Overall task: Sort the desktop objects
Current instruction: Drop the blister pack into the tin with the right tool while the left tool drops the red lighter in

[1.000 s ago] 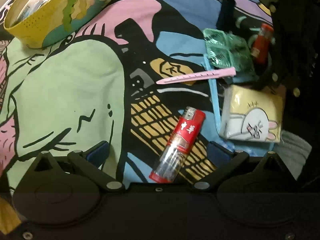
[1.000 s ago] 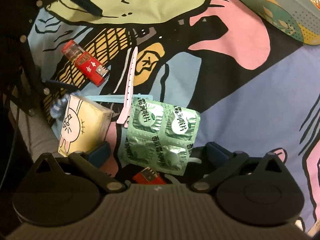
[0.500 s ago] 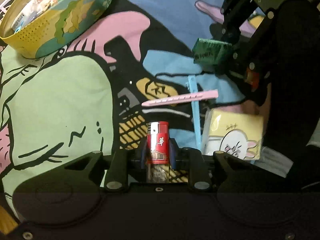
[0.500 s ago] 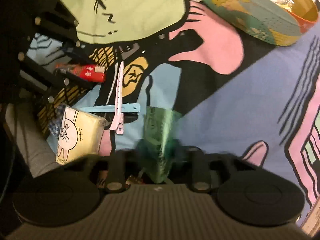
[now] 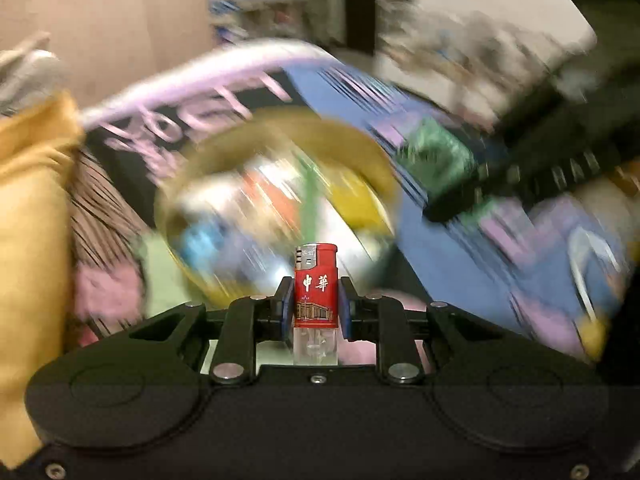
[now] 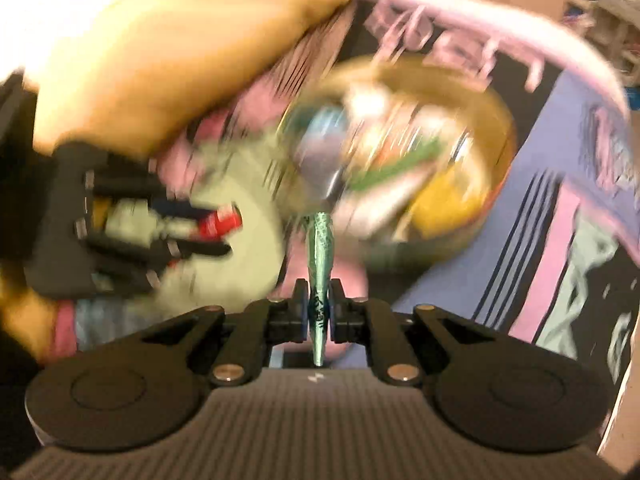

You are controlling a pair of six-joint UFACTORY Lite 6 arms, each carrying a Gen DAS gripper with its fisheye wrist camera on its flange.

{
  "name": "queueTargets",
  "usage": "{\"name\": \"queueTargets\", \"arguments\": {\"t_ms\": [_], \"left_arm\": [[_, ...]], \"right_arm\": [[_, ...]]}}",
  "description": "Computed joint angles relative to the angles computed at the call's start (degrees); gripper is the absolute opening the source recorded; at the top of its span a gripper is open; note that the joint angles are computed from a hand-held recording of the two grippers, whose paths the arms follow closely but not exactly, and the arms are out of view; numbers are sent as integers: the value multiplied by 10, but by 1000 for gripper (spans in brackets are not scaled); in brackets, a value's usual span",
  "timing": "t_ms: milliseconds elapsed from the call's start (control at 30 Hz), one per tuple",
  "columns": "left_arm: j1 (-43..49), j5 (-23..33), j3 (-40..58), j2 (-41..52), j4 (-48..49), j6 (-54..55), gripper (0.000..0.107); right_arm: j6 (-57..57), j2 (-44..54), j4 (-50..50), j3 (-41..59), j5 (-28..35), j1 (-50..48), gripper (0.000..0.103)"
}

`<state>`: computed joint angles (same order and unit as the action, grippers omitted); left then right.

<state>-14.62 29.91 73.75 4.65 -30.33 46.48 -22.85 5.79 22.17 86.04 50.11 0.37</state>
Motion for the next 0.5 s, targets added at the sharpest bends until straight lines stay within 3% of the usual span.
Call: {"name": "queueTargets", "arguments": {"t_ms": [33, 67, 100, 133, 167, 200, 233, 300, 367, 500], "left_arm": [[-3, -9, 45, 33, 17, -46, 33], [-8, -17, 78, 59, 41, -91, 69], [-15, -27, 100, 79, 88, -151, 83], [-19, -32, 114, 93, 139, -200, 103], [-20, -34, 113, 95, 171, -226, 103], [-16, -41, 95, 86, 179, -227, 103], [-8, -42, 71, 70, 163, -205, 103], [17, -1, 24, 42, 74, -98, 103], [43, 67, -19, 16, 9, 10, 103], [67, 276, -87, -28, -31, 185, 103]], "right_arm": [[-1, 33, 21, 38, -7, -7, 27], [-2, 58, 36, 65, -21, -16, 55], [-6, 75, 49, 78, -45, -18, 79], [13, 76, 40, 70, -78, -15, 91], [12, 65, 41, 45, -111, -20, 103], [-13, 45, 57, 15, -130, -31, 103], [-62, 24, 94, -13, -126, -48, 103], [-182, -10, 170, -55, -59, -88, 103], [-300, -50, 187, -113, 3, -111, 103], [-442, -143, 57, -230, 113, -65, 103]]}}
